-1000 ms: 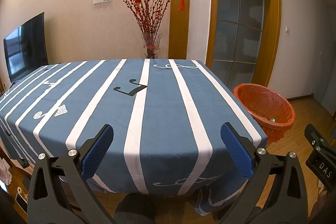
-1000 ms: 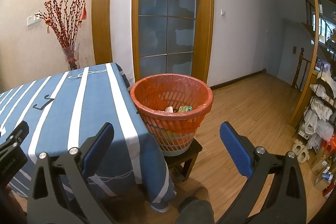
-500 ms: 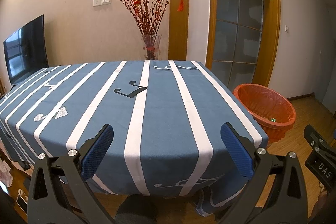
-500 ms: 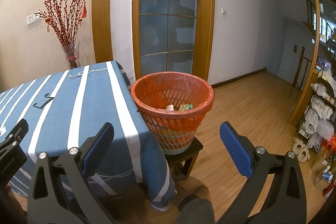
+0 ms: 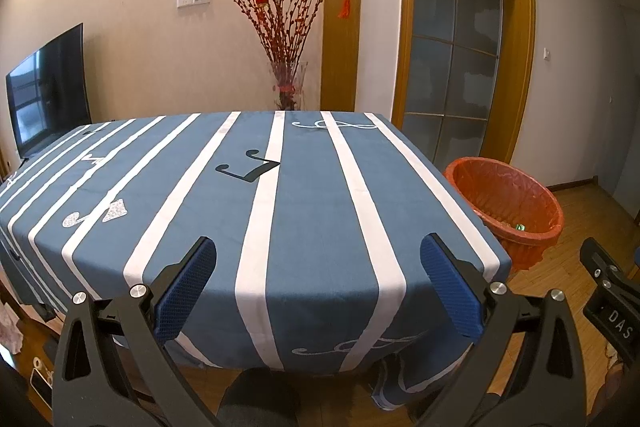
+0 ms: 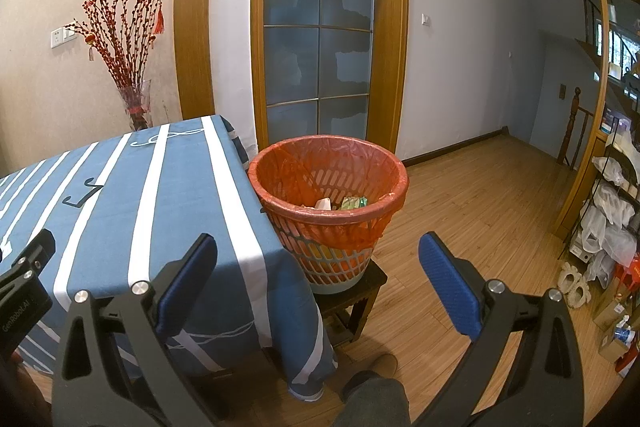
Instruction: Collect trash
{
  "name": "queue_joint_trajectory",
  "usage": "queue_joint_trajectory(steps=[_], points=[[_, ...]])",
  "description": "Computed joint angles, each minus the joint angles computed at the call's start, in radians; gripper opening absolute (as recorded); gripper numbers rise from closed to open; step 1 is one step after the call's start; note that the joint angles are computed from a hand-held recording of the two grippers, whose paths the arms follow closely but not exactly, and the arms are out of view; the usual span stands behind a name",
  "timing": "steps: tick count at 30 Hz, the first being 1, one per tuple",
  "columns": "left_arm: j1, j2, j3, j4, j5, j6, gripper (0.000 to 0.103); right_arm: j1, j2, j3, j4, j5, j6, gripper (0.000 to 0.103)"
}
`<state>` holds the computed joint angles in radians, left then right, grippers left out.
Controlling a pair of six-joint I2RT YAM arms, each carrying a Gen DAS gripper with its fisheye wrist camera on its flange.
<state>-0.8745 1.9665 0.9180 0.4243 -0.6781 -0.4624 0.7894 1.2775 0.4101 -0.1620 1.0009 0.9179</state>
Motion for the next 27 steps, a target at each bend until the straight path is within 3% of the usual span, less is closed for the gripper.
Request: queue_joint_trajectory(steps=[27], points=[[0.006, 0.005, 0.01, -0.02, 0.021, -0.009, 0.1, 0.007, 0.011, -0.001, -0.001, 0.0, 0.015, 0.099]])
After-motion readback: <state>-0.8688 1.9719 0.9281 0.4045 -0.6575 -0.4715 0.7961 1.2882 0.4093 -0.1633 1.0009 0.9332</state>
